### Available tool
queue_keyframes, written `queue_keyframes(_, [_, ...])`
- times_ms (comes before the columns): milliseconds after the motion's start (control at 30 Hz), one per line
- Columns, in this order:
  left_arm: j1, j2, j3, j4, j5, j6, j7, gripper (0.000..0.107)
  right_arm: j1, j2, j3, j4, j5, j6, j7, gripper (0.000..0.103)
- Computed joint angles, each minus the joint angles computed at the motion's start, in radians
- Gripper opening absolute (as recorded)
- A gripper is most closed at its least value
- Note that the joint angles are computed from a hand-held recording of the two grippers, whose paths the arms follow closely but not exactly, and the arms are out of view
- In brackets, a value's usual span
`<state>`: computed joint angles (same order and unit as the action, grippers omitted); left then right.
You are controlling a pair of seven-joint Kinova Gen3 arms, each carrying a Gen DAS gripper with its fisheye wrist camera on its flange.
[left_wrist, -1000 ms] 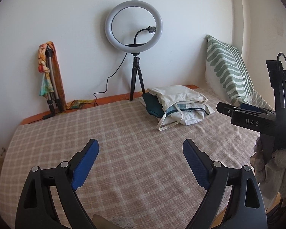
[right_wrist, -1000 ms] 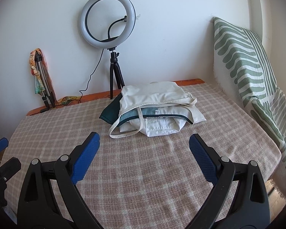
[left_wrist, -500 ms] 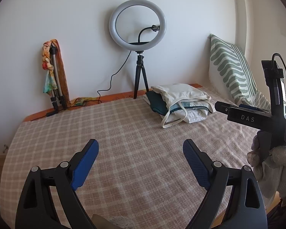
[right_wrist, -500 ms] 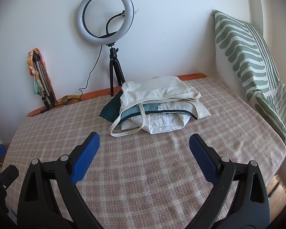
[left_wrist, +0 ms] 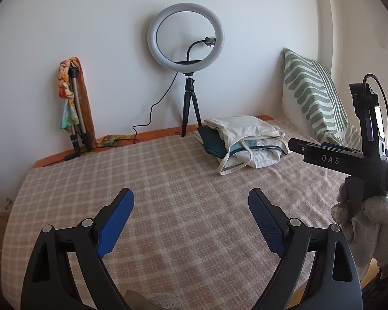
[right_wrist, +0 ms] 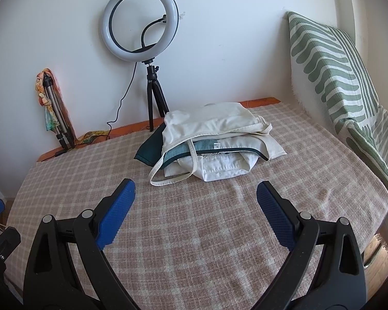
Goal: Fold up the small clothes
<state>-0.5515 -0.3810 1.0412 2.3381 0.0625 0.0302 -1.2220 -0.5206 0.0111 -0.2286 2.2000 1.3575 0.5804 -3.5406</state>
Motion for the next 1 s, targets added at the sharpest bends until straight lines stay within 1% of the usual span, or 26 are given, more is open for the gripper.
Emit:
queue_keyframes(200, [-0.010,-0.005,0.013,-0.003,0.005,0.004,0.003,0.090,-0.002,0.002,-0.001,-0.002,-0.008,-0.001,0.004,0.097])
queue_keyframes(300, [0.006,-0.002,-0.002,-0.002,0.002,0.006,0.000,0.090,0.002,0.004,0.003,-0.004,-0.012,-0.013,0.015,0.097])
queue_keyframes(400, [0.003,-0.004,-0.001,-0.003,0.000,0.009,0.000,0.090,0.007,0.007,0.008,-0.007,-0.008,-0.028,0.019,0.097])
queue_keyframes(600, [0.012,0.007,-0.012,-0.004,-0.005,0.016,0.000,0.090,0.007,0.008,0.006,-0.006,-0.009,-0.028,0.022,0.097])
queue_keyframes(1000, [0.003,-0.010,-0.005,0.006,-0.008,-0.002,-0.008,0.090,0.008,0.004,0.007,-0.004,-0.013,-0.030,0.026,0.097])
